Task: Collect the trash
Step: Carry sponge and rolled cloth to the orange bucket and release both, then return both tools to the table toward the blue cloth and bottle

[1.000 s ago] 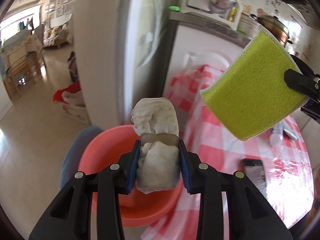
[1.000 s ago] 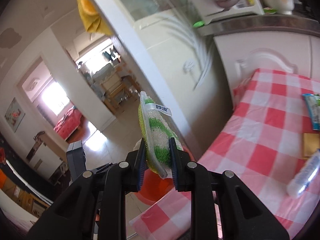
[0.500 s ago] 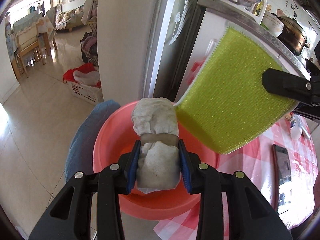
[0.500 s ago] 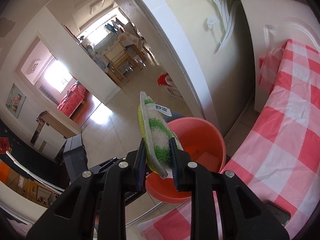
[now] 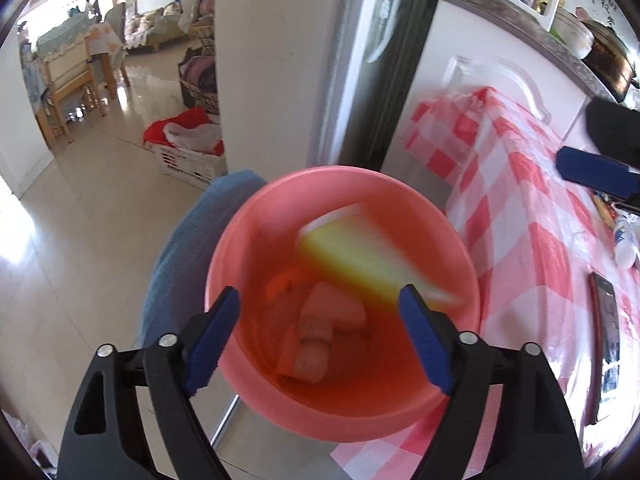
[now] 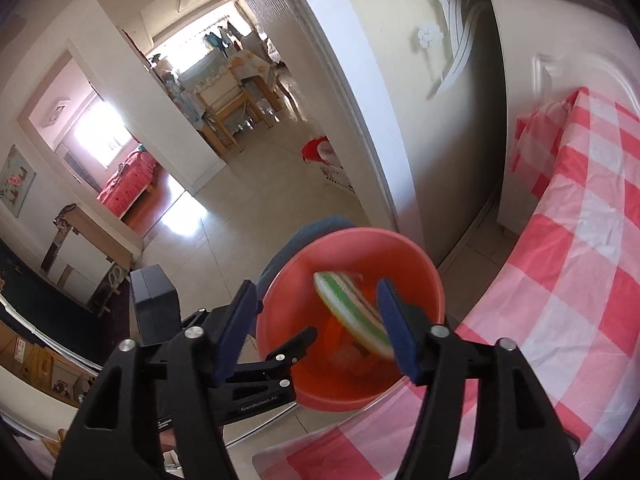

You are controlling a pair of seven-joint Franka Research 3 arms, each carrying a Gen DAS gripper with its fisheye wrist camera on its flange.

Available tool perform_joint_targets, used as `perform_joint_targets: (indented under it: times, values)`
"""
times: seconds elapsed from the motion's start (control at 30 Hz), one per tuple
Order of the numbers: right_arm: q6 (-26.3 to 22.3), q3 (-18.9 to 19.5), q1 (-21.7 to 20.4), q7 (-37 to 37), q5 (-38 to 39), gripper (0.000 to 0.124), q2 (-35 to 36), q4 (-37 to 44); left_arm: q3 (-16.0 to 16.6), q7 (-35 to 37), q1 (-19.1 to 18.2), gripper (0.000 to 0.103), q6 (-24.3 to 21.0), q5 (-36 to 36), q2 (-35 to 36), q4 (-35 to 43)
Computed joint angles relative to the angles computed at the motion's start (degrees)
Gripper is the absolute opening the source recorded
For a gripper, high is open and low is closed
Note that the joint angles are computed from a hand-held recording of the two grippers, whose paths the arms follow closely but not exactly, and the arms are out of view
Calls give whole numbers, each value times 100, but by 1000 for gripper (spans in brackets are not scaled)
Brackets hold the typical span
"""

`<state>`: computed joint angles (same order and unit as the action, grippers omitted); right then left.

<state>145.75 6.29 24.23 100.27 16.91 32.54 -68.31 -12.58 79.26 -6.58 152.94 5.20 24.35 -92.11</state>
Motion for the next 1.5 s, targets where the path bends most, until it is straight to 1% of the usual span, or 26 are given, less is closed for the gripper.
perform_joint_targets:
  times: [0.1, 0.17, 0.2, 0.27, 0.3, 0.4, 0.43, 0.53, 0.6, 0.63, 0.73, 0.93, 1.0, 1.07, 1.17, 1.27, 1.33, 1.4, 1.5]
  values:
    - [371, -69, 45, 34, -61, 65, -269, -405, 82, -103, -55, 86, 9, 133, -33, 3]
    - [676, -200, 136, 123, -270, 65, -511, -757, 96, -132, -61, 86, 41, 185, -47, 11]
    - [836, -277, 184, 219, -389, 67, -650, -956, 108, -156, -69, 86, 77, 218, -62, 9]
    - [1041, -268, 139, 272, -416, 69, -845, -1230, 129, -229, -96, 86, 250, 292, -116, -41]
    - [1193, -286, 134, 316, -448, 71, -981, -1427, 123, -235, -93, 86, 273, 306, -118, -19]
    - [1402, -472, 216, 655, -790, 82, -1249, -1782, 61, -216, -71, 86, 333, 269, -145, 29]
    - [1523, -507, 225, 755, -881, 84, -1361, -1944, 22, -202, -54, 86, 361, 215, -161, 35]
    - [1807, -618, 248, 1120, -1171, 84, -1660, -2369, -53, -160, -52, 86, 450, 108, -199, 58]
    - [1974, -602, 198, 1282, -1241, 85, -1799, -2576, -98, -150, -60, 86, 569, 43, -214, 63]
    - [2060, -577, 155, 1316, -1236, 85, -1866, -2680, -170, -76, -40, 86, 579, -37, -206, 104]
    - [2231, -696, 177, 1669, -1545, 87, -2043, -2954, -231, 62, -88, 86, 547, -92, -193, 192]
    - [2628, -721, 54, 2160, -1893, 87, -2444, -3552, -390, 381, -179, 86, 494, -290, -177, 336]
    - [2792, -801, 52, 2490, -2208, 87, -2657, -3832, -461, 534, -199, 86, 485, -366, -189, 361]
    - [2901, -913, 58, 3123, -2829, 87, -2868, -4077, -482, 627, -252, 86, 478, -402, -205, 378]
    - [3082, -915, -143, 3838, -3485, 87, -3158, -4441, -531, 806, -300, 86, 432, -478, -248, 391]
    - [3236, -805, -499, 4589, -4151, 87, -3461, -4805, -533, 877, -404, 86, 324, -496, -247, 478]
    - [3312, -637, -858, 5209, -4702, 88, -3663, -5018, -558, 954, -457, 86, 266, -528, -234, 540]
    - [3468, -503, -1177, 5506, -4854, 88, -3887, -5291, -554, 987, -550, 86, 176, -506, -191, 653]
    - [3562, -24, -1950, 6099, -5318, 88, -4232, -5605, -574, 1060, -671, 86, 106, -486, -136, 799]
